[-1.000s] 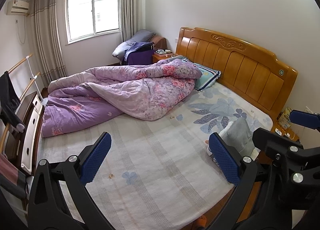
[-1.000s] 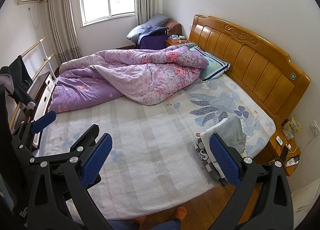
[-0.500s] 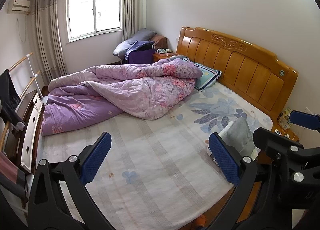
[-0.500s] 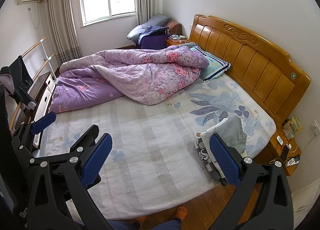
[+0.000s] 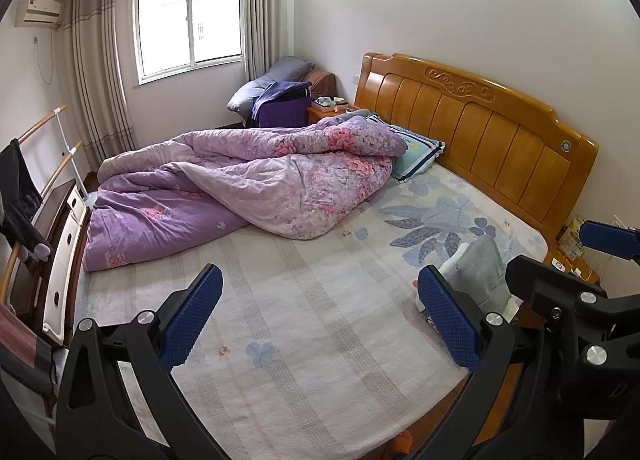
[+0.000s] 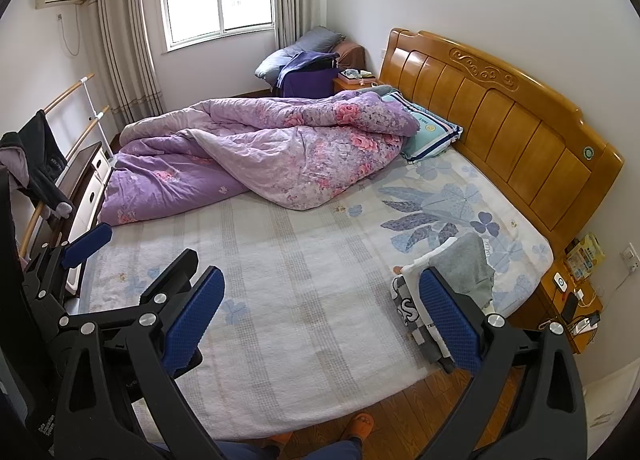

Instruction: Fold large clothes

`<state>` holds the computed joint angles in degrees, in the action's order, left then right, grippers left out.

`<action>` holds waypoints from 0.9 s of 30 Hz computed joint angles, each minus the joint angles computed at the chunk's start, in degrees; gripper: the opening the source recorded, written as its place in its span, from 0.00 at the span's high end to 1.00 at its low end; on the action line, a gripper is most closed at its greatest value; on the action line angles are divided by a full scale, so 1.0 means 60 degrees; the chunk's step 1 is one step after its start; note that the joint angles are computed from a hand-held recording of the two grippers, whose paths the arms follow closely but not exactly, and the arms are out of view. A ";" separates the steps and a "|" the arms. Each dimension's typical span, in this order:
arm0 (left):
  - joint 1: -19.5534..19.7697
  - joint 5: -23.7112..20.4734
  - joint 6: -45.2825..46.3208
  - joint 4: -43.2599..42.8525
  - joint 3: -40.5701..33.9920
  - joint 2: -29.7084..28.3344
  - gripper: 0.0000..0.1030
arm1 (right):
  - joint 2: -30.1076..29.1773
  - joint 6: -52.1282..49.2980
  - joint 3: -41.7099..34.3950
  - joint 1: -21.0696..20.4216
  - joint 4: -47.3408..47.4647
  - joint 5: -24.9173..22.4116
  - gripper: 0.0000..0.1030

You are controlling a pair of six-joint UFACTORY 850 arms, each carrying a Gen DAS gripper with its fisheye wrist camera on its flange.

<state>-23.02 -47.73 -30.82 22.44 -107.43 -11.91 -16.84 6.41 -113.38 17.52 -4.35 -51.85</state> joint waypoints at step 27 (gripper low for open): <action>0.0066 0.0058 0.0275 -0.0149 -0.0246 -0.0254 0.05 | -0.0139 -0.0134 -0.0155 -0.0074 0.0083 -0.0075 0.08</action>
<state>-22.63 -47.38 -29.17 21.55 -108.91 -13.43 -17.68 5.61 -114.31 17.08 -3.85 -52.31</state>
